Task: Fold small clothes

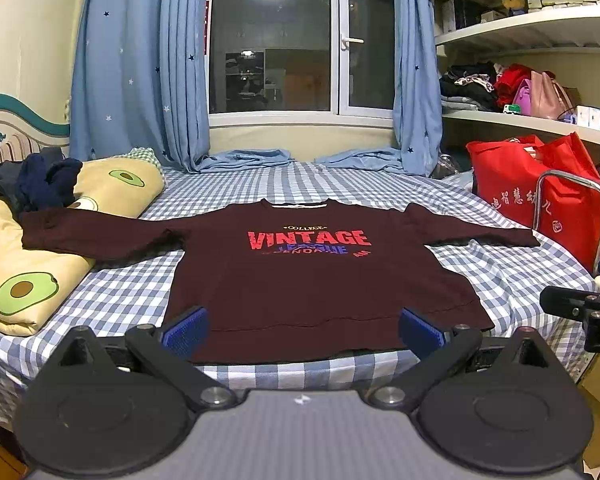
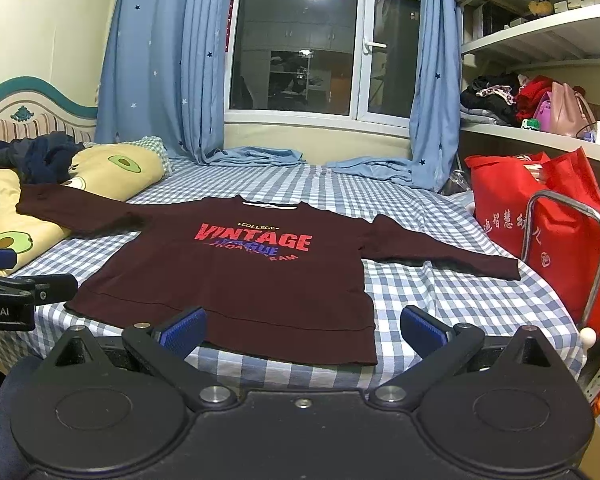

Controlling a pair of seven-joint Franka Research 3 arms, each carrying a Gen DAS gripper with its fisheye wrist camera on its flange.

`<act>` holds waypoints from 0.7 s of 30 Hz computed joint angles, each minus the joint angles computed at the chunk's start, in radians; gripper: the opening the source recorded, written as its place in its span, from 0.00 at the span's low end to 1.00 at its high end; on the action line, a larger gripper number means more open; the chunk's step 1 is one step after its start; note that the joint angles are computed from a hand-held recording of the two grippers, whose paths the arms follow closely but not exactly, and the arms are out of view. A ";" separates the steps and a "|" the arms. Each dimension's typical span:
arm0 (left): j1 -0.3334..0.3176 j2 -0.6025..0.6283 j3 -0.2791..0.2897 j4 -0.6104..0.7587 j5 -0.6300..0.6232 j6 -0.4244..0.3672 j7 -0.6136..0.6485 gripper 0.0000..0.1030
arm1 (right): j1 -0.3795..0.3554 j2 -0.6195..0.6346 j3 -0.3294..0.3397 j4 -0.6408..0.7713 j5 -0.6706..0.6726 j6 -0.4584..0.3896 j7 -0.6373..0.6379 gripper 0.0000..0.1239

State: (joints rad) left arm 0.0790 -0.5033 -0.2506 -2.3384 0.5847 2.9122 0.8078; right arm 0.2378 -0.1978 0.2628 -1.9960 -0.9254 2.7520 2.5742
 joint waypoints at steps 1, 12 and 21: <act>0.003 -0.002 -0.002 -0.002 0.002 0.001 -0.004 1.00 | 0.000 0.000 0.000 0.000 0.000 0.000 0.000 0.83; 0.031 -0.012 -0.011 -0.008 0.028 0.000 -0.050 1.00 | -0.004 -0.008 0.000 -0.008 -0.007 0.004 0.004 0.83; 0.041 -0.021 -0.011 -0.011 0.040 -0.011 -0.067 1.00 | -0.017 -0.020 0.009 -0.016 -0.019 0.006 0.012 0.83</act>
